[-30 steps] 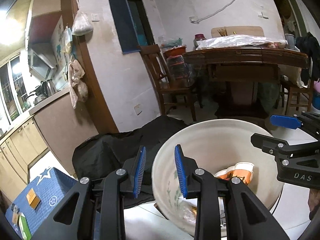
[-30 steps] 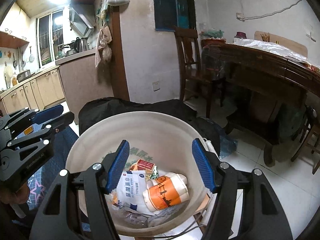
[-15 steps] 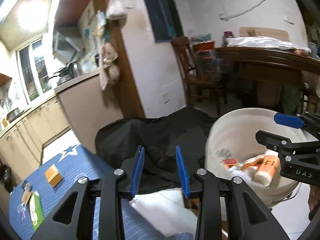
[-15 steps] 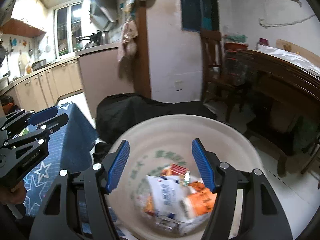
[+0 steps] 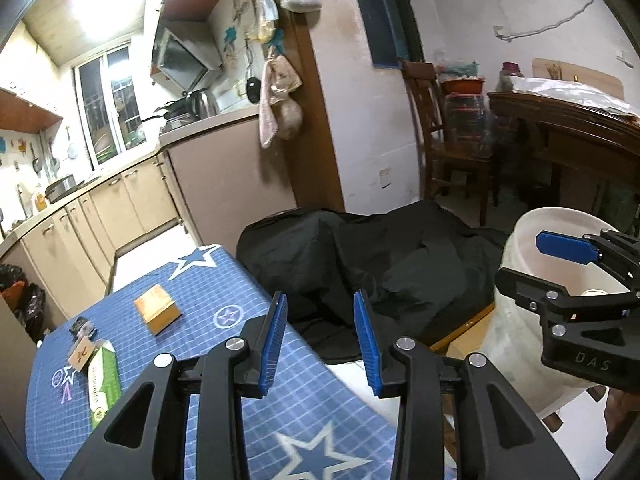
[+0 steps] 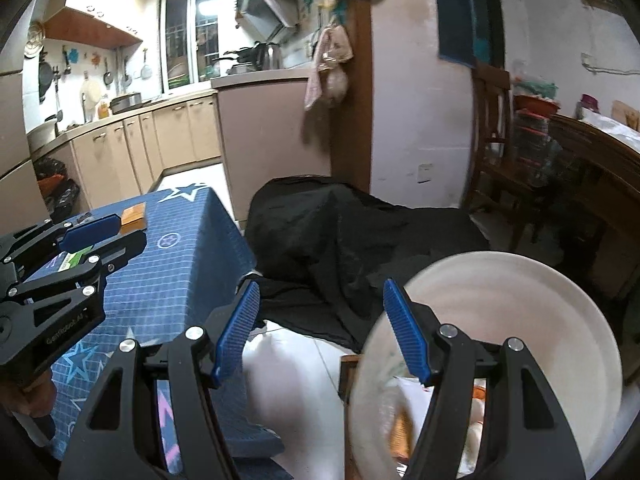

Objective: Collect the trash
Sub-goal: 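Move both tools back over the remaining trash on the table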

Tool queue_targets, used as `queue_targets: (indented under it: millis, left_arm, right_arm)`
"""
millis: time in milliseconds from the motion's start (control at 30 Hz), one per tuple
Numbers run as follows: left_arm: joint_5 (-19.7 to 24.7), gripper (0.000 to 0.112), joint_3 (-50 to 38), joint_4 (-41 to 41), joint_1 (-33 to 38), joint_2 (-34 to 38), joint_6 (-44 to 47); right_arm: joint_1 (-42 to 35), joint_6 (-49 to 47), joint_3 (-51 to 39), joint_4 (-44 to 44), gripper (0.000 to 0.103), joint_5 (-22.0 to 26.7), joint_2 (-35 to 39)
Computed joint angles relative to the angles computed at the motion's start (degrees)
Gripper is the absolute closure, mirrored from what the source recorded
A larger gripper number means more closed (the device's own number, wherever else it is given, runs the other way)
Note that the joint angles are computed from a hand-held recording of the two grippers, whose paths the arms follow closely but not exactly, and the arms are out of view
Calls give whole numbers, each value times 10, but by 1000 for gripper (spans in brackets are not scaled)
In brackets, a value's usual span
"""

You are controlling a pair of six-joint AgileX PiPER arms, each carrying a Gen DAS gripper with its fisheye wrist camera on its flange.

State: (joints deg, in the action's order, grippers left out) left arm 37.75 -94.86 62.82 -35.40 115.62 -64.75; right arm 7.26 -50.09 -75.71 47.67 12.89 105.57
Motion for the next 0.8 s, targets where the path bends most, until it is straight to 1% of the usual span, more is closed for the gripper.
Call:
queue_targets:
  millis: [100,233,400,633,800]
  left_arm:
    - [-4,75,35,13,9,-21,-23]
    - [-16,74,105,17,34,-63,-54]
    - [-30,73,198,29,75,-115,-102]
    - [-52,73,325,47,169,-196,-160]
    - [-65,72,375,50,247,-243,-168]
  right_arm:
    - [19,18,-16,-13,41,4,12]
    - [47,32,-33,-26,41,7,27]
    - [91,85,-72,-75,42,24,61]
    - [157,164,-125,-152,43,48,99]
    - [207,218,-177,-211,43,75,131]
